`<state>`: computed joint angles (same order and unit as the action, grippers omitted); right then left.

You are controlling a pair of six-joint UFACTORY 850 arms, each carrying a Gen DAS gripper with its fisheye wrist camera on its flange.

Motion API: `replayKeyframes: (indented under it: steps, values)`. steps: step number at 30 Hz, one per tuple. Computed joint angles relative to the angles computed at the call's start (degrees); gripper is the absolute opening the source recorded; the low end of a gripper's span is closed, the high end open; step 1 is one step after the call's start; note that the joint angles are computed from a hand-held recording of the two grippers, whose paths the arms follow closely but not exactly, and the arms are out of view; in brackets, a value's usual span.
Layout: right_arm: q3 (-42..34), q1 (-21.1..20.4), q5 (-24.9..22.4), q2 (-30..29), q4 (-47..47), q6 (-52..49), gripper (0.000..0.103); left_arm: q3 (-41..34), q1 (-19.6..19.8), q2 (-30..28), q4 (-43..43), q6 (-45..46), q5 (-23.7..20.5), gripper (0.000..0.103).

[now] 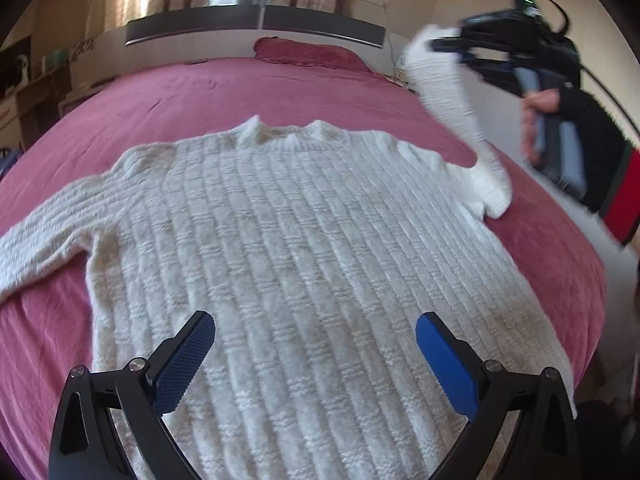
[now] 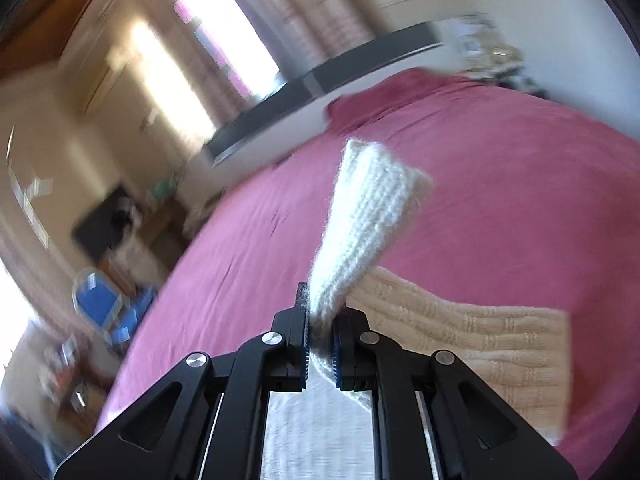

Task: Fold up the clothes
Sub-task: 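Grasp the sleeve cuff with the right gripper and lift it toward the body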

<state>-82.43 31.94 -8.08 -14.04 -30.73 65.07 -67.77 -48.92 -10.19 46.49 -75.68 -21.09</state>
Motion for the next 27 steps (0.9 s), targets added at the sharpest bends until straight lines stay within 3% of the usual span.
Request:
replayKeyframes:
  steps: [3, 8, 19, 22, 24, 25, 26, 27]
  values:
    - [-6.4, 5.2, -3.7, -6.9, -1.9, -1.1, 0.009, 1.8, 0.9, 1.5, 0.8, -2.7, 0.8, 0.103]
    - [-15.0, 10.0, -9.8, -17.5, 8.7, -14.2, 0.009, 4.1, 2.5, 3.4, 2.2, -7.8, 1.7, 0.103]
    - [-17.1, 11.9, -11.6, -18.6, 0.3, -10.3, 0.009, 3.3, 2.4, 3.0, -0.1, -5.9, 1.3, 0.103]
    - [-20.3, 12.6, -14.0, -20.0, 3.0, -17.1, 0.009, 3.4, 2.3, 3.1, 0.6, -6.7, 1.0, 0.103]
    - [-23.0, 13.4, -18.2, -22.2, 6.5, -24.9, 0.011, 3.5, 2.3, 3.3, 0.9, -7.2, 0.9, 0.103]
    - [-24.1, 13.8, -20.3, -23.2, 8.0, -27.8, 0.020, 3.4, 2.3, 3.2, 0.7, -7.1, 0.6, 0.103]
    - [-25.8, 13.8, -22.6, -24.7, 11.9, -32.4, 0.038, 3.4, 2.3, 3.2, 0.6, -7.0, 0.5, 0.103]
    - [-26.4, 13.7, -23.3, -25.4, 15.6, -36.0, 0.047, 3.4, 2.3, 3.1, 0.4, -6.9, 0.4, 0.103]
